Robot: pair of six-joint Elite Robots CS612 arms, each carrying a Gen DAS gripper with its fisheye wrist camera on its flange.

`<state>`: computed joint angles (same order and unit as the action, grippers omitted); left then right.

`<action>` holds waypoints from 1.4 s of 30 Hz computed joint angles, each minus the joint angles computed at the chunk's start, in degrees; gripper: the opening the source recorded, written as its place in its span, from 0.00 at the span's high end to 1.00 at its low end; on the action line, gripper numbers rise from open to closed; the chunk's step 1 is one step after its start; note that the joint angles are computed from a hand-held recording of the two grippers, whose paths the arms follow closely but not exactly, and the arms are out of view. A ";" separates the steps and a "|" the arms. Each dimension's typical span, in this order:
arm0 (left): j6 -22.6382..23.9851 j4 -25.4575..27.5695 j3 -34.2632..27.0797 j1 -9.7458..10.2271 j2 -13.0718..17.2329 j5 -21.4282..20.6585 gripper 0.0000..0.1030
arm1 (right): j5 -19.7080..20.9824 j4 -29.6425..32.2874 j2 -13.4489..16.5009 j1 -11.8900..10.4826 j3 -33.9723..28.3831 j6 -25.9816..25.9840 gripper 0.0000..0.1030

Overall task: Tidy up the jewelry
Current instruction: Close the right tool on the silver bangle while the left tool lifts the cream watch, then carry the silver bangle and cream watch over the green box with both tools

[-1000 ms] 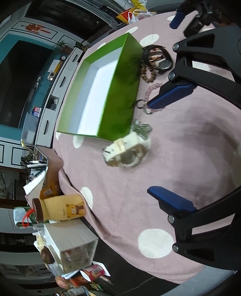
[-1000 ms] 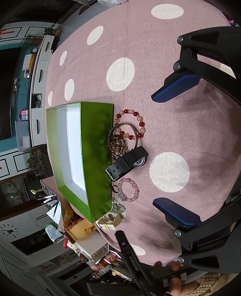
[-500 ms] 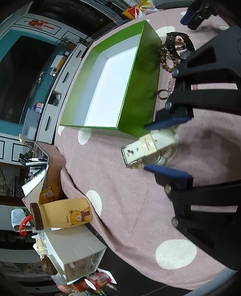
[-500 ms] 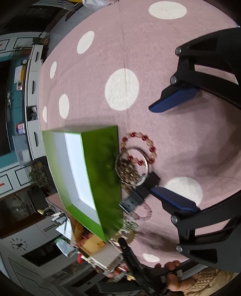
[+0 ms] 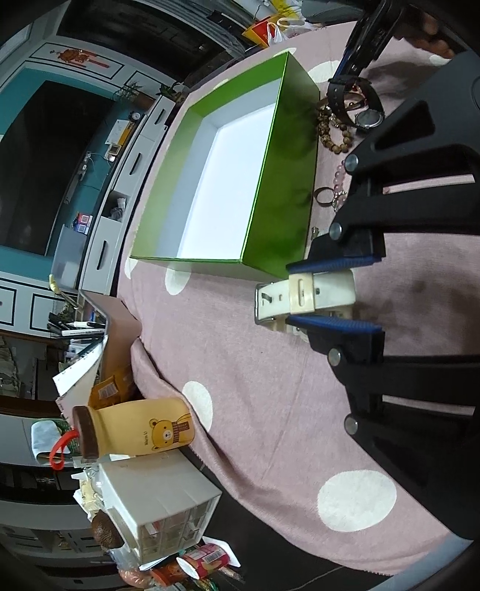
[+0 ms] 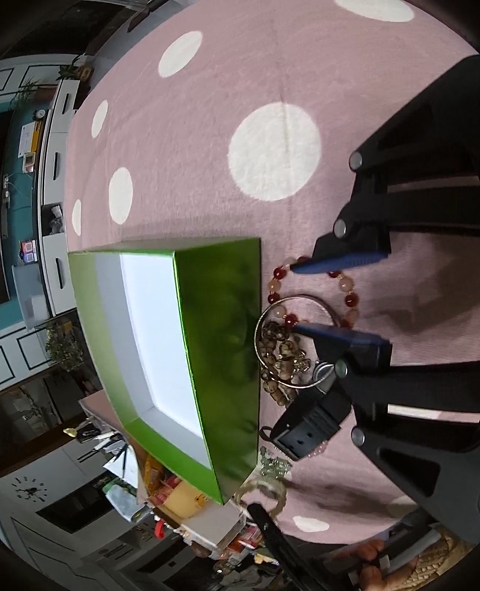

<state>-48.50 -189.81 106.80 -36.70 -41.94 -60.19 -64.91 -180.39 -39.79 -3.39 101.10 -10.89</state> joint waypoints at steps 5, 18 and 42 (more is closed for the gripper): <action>0.04 -1.21 1.41 -0.34 -0.98 0.42 0.79 | -4.20 2.09 0.30 1.25 -1.10 -2.40 0.85; -0.02 -2.55 3.09 -1.17 -2.28 1.10 0.79 | -4.58 -3.67 0.19 0.92 0.21 -1.51 0.98; 13.35 -5.00 -4.37 -1.08 -2.01 -0.85 0.84 | -1.13 -13.01 -1.43 -0.16 -0.84 1.63 0.98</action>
<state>-35.15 -194.81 102.43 -37.78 -43.95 -61.04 -66.04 -193.40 -41.22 -3.55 100.26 -9.26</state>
